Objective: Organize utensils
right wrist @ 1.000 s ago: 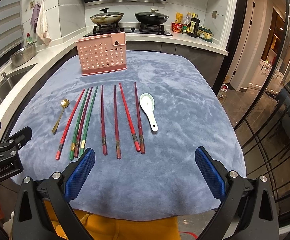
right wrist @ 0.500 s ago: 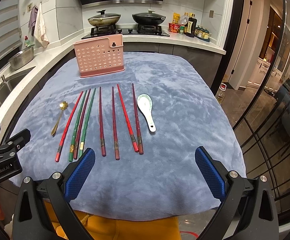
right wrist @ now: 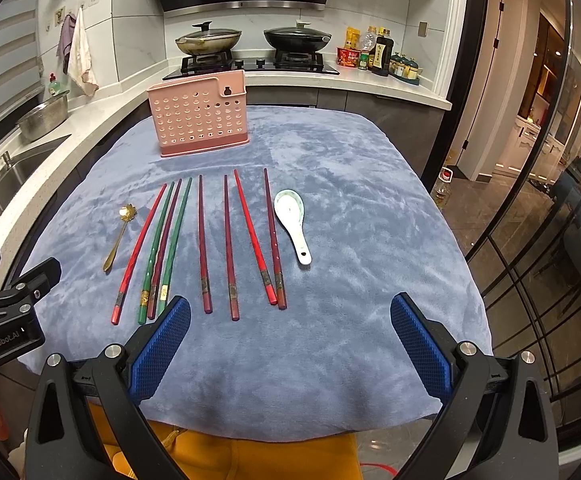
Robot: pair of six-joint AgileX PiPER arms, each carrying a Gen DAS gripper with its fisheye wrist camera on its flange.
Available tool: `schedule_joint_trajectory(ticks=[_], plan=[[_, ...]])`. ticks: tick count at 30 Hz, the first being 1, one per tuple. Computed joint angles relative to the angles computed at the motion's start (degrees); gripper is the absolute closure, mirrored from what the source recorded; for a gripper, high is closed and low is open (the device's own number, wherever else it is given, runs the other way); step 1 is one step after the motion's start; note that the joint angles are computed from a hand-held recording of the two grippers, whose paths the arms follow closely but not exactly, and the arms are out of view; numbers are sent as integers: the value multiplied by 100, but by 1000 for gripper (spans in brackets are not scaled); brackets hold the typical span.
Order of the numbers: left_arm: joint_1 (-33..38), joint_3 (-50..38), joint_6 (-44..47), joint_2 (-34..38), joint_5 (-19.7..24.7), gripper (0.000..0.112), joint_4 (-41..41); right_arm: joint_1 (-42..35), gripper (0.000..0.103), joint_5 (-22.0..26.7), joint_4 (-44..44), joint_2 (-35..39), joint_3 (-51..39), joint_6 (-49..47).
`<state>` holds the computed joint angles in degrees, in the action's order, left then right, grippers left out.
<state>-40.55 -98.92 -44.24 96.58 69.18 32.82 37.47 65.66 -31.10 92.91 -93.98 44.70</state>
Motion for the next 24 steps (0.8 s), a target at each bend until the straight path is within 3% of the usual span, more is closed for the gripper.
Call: schedule_joint_trajectory(ticks=[24], plan=[[-1, -16, -4, 8, 9, 16, 6, 37, 7, 11, -42, -7, 6, 2]])
